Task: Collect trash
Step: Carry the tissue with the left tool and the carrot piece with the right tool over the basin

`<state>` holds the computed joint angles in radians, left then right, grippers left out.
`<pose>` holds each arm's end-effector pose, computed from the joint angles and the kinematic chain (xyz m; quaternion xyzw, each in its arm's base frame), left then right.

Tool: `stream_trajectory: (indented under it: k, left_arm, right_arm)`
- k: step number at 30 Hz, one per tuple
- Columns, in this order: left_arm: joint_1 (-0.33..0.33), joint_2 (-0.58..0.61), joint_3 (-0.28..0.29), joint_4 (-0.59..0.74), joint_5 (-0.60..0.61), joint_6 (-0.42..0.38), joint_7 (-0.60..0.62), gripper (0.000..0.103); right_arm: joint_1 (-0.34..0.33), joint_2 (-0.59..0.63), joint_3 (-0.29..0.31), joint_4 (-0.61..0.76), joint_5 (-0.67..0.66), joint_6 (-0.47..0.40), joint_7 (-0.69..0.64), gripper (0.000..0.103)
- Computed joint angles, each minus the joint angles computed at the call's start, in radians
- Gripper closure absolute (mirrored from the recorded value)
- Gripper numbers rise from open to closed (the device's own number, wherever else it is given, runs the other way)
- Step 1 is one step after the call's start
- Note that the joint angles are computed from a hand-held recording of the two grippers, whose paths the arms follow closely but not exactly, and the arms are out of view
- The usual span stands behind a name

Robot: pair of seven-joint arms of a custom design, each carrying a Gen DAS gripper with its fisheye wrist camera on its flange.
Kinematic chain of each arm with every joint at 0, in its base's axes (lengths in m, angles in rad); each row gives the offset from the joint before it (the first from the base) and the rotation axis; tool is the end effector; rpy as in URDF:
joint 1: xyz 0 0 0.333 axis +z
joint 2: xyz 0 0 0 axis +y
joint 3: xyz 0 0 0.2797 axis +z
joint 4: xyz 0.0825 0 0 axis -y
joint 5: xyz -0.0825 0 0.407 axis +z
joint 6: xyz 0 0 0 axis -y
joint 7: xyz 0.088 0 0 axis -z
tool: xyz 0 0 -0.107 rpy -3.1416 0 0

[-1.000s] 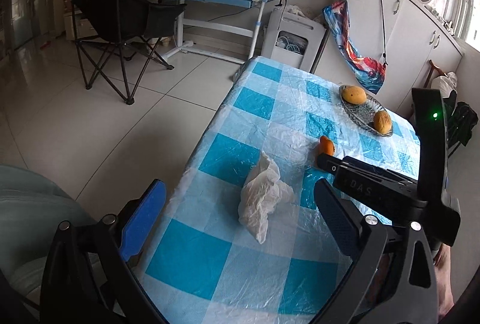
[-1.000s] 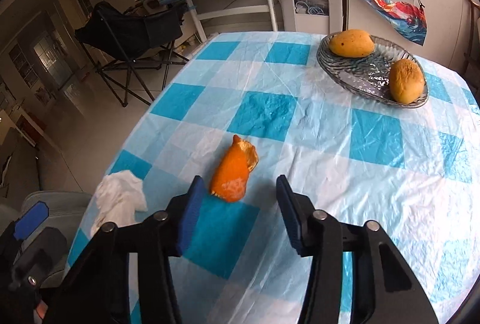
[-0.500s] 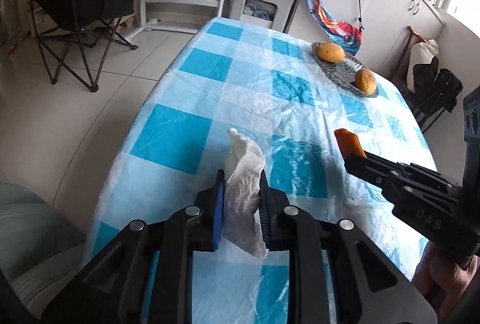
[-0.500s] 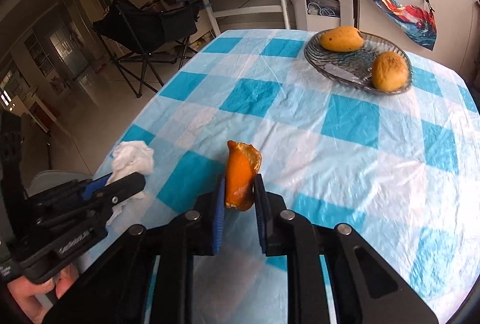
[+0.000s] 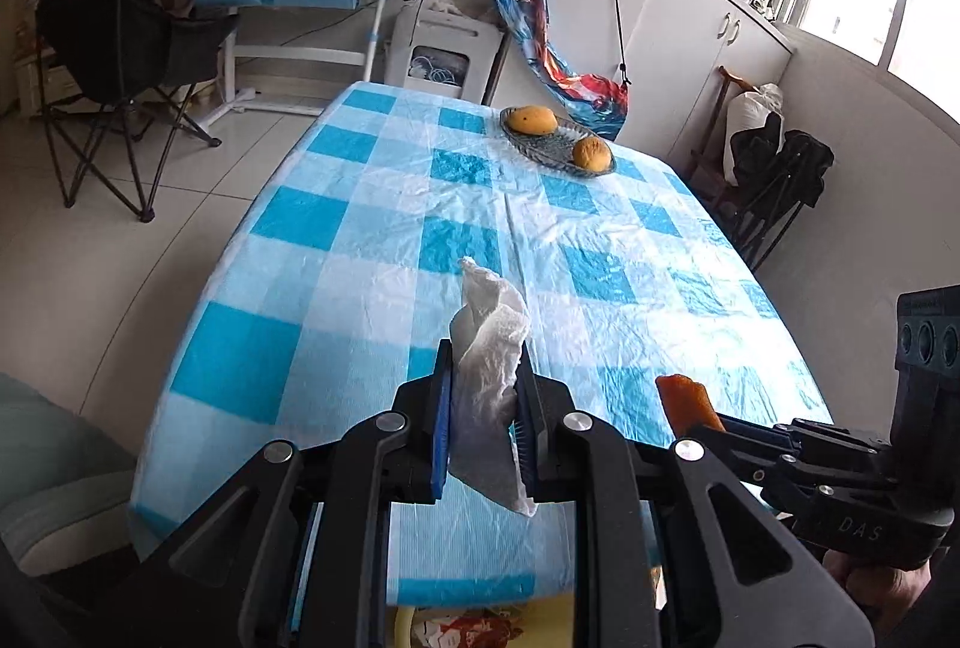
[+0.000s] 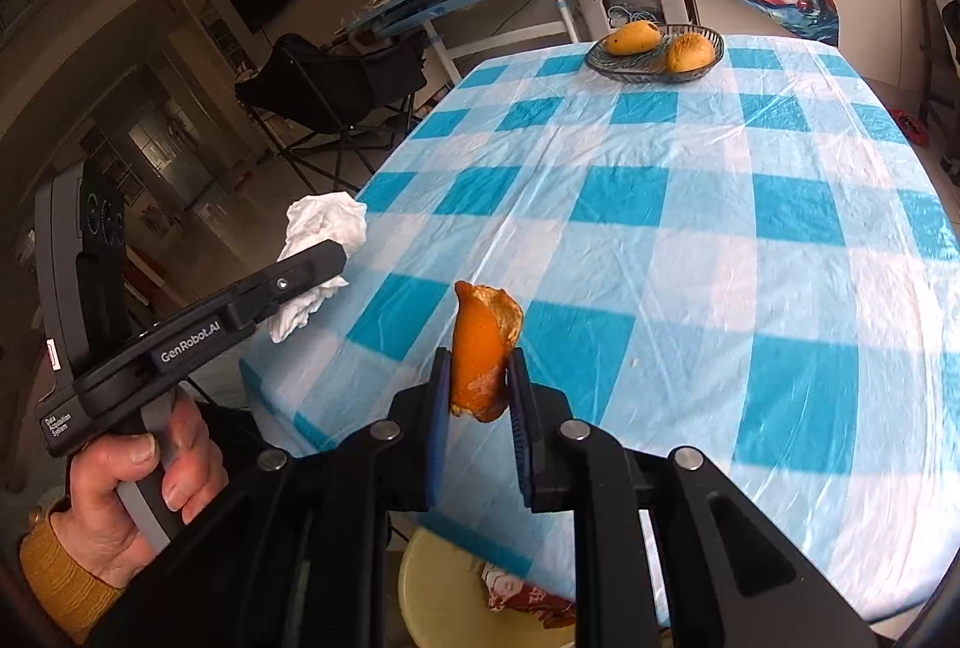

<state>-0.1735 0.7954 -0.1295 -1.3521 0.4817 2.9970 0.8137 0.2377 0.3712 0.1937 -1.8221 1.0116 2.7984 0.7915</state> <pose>0.7415 -0.2373 0.3121 -0.6696 0.6124 -0.3716 0.1962 0.6354 0.2385 0.3391 -0.7360 0.5408 -0.0223 0.4066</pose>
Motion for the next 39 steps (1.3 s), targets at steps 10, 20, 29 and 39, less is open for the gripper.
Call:
stream_trajectory:
  k: [10,20,29,39]
  left_arm:
    - [-0.158,-0.226,0.192,-0.332,0.186,0.139,-0.242,0.086]
    - [-0.217,-0.319,0.241,-0.444,0.381,0.141,-0.395,0.086]
    - [-0.186,-0.337,0.195,-0.459,0.464,0.122,-0.439,0.086]
    - [-0.165,-0.354,0.165,-0.484,0.504,0.13,-0.462,0.086]
  right_arm:
    - [0.022,-0.159,0.011,-0.222,0.171,0.031,-0.116,0.084]
    - [0.072,-0.227,-0.027,-0.317,0.225,0.03,-0.123,0.084]
    - [0.088,-0.255,-0.041,-0.351,0.252,0.04,-0.138,0.084]
    - [0.098,-0.275,-0.044,-0.376,0.27,0.045,-0.155,0.084]
